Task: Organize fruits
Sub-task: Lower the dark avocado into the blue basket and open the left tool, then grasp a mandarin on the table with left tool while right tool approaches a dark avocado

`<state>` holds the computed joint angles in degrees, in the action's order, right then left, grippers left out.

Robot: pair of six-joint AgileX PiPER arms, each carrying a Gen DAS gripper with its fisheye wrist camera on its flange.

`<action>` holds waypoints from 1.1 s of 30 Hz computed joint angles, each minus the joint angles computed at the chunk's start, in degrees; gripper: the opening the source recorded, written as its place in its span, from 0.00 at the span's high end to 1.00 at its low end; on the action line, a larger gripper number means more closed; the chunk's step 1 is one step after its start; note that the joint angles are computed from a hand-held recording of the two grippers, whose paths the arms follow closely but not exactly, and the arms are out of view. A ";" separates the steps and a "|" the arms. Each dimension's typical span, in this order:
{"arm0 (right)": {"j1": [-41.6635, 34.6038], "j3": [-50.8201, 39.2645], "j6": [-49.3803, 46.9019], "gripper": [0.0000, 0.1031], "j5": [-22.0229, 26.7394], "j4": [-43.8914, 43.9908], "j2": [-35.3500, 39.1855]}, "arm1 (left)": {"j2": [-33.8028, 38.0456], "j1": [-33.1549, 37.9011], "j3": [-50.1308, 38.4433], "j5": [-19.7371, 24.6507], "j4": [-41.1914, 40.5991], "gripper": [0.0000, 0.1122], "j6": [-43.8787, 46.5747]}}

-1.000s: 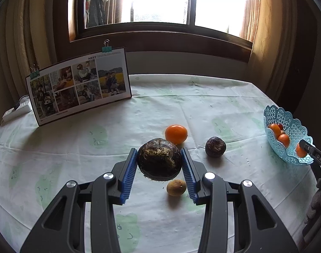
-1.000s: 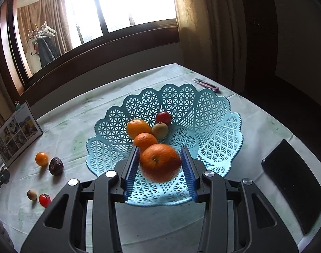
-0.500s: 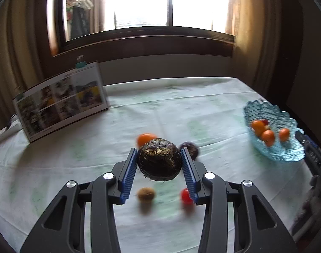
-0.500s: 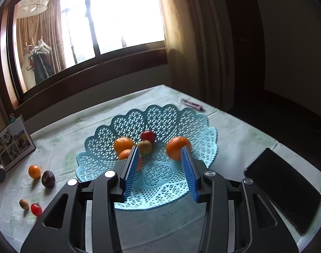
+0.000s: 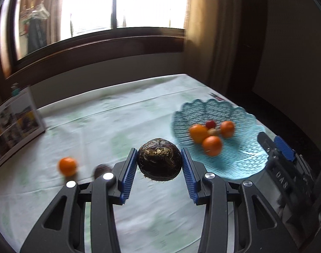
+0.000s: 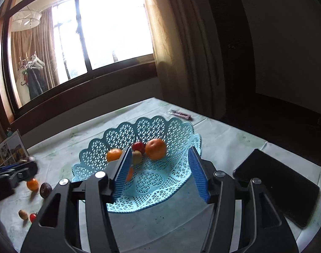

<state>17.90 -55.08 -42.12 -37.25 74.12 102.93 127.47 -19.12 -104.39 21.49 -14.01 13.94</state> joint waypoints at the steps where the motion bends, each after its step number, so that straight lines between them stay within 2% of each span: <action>1: -0.09 -0.05 0.04 0.44 -0.06 -0.05 0.06 | 0.99 -0.46 -1.61 0.85 -0.49 0.62 0.58; 9: -0.44 -0.63 -1.42 0.44 -2.57 4.53 0.10 | 9.31 -3.13 -14.80 6.70 -1.46 0.62 2.11; 15: 0.16 0.01 -0.70 0.44 -4.45 4.10 -0.13 | 14.08 -3.47 -22.47 11.16 -1.20 0.62 1.10; 16: 0.29 0.17 -0.55 0.44 -4.64 4.08 -0.23 | 14.54 -3.50 -23.26 11.56 -1.17 0.59 0.72; 17: 0.22 0.18 -0.47 0.44 -4.56 4.06 -0.27 | 14.70 -3.46 -23.57 11.68 -1.28 0.52 0.41; 18: 0.09 0.30 -0.30 0.44 -4.45 4.02 -0.39 | 14.50 -3.30 -23.20 11.13 -1.65 0.38 0.18; 19: 0.01 0.40 -0.02 0.44 -4.41 3.89 -0.46 | 13.68 -3.16 -21.64 9.78 -2.00 0.30 0.00; 20: -0.03 0.57 0.33 0.44 -4.48 3.70 -0.56 | 12.66 -2.92 -19.79 8.09 -2.18 0.30 -0.40; 26: 0.59 1.73 2.37 0.44 -5.25 1.79 -1.33 | 11.39 -1.18 -19.07 7.66 -0.47 0.30 -3.45; 27: 0.78 1.83 2.50 0.42 -5.45 1.44 -1.34 | 11.14 -0.91 -18.82 7.51 0.11 0.29 -4.19; 29: 1.31 2.44 3.54 0.31 -5.74 -0.26 -1.66 | 10.25 -0.24 -17.67 6.60 1.12 0.25 -5.77; 33: 2.77 3.29 4.67 0.28 -6.95 -3.55 -1.93 | 8.39 1.22 -15.06 4.87 2.96 0.20 -8.51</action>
<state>20.67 -51.80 -37.45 -44.21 70.58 100.99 135.86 -17.90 -119.44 26.36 -11.06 5.42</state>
